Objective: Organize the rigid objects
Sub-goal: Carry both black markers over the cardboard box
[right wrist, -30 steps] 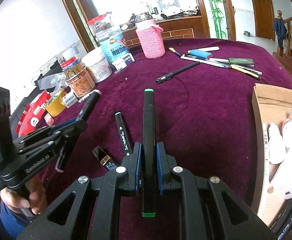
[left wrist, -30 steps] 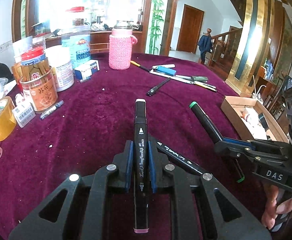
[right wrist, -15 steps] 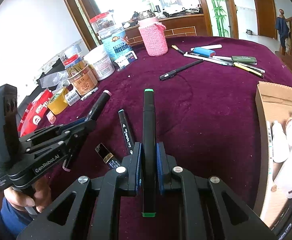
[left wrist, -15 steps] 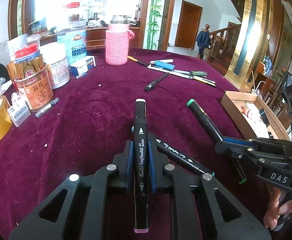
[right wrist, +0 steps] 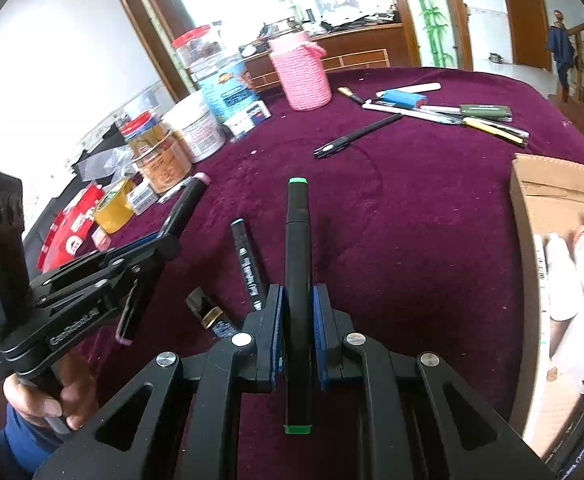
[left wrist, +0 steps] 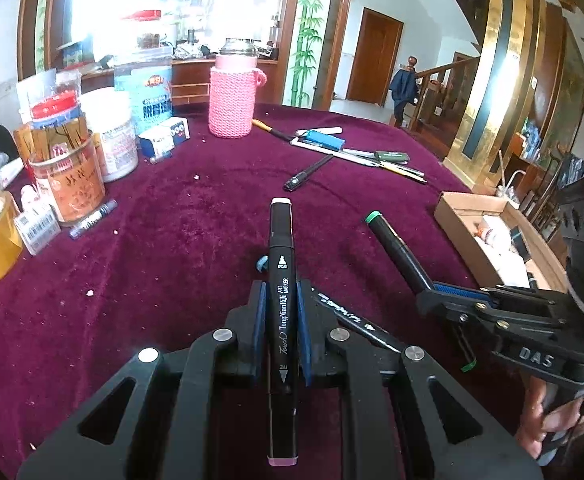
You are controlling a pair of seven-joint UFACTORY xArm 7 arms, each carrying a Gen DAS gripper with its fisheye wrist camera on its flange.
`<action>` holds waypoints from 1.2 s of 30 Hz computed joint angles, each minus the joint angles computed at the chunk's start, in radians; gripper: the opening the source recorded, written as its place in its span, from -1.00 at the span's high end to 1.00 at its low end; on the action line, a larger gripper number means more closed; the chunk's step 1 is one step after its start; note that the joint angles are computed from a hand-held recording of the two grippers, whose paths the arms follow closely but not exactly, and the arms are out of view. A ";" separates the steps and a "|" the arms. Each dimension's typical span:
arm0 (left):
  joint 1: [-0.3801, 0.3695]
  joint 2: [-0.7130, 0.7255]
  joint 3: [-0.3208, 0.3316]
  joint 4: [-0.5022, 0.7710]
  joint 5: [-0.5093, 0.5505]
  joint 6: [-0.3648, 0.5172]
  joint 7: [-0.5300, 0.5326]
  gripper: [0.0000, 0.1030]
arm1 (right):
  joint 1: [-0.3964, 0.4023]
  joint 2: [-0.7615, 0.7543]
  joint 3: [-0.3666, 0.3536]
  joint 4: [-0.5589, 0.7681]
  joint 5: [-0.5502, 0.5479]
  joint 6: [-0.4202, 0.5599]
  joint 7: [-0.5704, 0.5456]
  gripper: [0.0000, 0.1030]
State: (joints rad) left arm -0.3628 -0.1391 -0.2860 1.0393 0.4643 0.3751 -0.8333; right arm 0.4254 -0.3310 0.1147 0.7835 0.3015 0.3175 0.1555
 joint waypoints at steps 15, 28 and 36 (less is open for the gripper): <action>-0.099 0.000 -0.016 0.078 -0.242 0.015 0.168 0.77 | -0.080 -0.373 -0.018 -0.197 -0.030 0.033 0.180 0.75; -0.313 0.327 -0.036 0.471 -0.288 0.121 0.185 0.76 | -0.272 -0.643 -0.094 -0.364 -0.140 0.145 0.266 0.75; -0.429 0.456 0.026 0.600 -0.264 0.198 0.158 0.76 | -0.311 -0.649 -0.107 -0.391 -0.165 0.211 0.254 0.75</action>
